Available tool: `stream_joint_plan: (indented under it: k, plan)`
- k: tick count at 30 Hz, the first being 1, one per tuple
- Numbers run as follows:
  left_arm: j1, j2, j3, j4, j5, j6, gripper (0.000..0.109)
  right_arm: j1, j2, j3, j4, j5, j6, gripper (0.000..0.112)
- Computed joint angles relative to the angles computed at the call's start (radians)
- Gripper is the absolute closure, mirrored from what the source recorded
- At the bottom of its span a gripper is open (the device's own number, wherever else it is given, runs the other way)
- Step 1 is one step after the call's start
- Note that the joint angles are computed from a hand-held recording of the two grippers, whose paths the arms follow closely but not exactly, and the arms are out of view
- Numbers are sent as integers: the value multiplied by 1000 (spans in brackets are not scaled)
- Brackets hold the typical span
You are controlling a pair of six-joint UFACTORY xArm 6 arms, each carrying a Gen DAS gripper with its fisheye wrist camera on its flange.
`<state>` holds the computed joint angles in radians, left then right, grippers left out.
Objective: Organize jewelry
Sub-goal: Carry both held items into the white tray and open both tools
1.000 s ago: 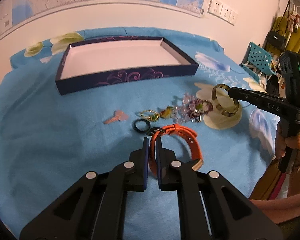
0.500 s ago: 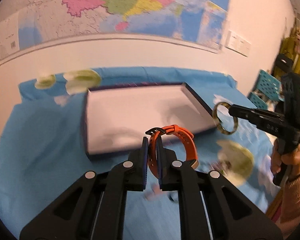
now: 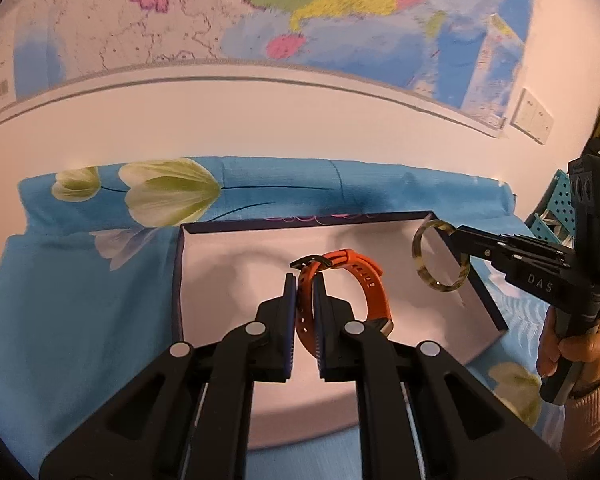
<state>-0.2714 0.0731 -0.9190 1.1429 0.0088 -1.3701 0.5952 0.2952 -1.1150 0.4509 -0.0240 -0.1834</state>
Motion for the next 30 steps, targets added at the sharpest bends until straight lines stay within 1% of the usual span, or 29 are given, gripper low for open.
stream_joint_plan:
  k: [1, 3, 5, 9, 15, 17, 18, 20, 23, 26, 27, 29, 30]
  plan:
    - [1, 18, -11, -40, -3, 39, 100, -10, 21, -24, -47, 16, 42, 106]
    - [-3, 55, -35, -148, 1, 138, 100, -21, 52, -65, -96, 45, 82, 106]
    - [-6, 86, -51, -243, 1, 232, 100, -38, 85, -105, -231, 72, 198, 106]
    - [-19, 145, -90, -420, 23, 401, 100, -57, 143, -186, -353, 139, 302, 106]
    - [-36, 200, -140, -582, 62, 551, 100, -66, 198, -272, -392, 225, 338, 106]
    - [-40, 215, -156, -635, 75, 600, 100, -68, 209, -290, -429, 244, 369, 106]
    - [-45, 223, -164, -685, 79, 644, 100, -69, 215, -299, -443, 253, 379, 106]
    - [-47, 235, -180, -715, 92, 670, 100, -71, 227, -317, -483, 271, 413, 106]
    - [-50, 256, -209, -743, 119, 692, 100, -76, 235, -325, -471, 277, 404, 106]
    - [-55, 277, -240, -774, 155, 717, 100, -78, 239, -331, -494, 280, 427, 105]
    - [-58, 285, -252, -807, 173, 744, 100, -79, 239, -331, -498, 279, 431, 105]
    - [-60, 293, -260, -883, 185, 811, 96, -85, 230, -317, -542, 266, 475, 102]
    - [-57, 291, -260, -873, 188, 794, 93, -86, 224, -307, -547, 256, 481, 100]
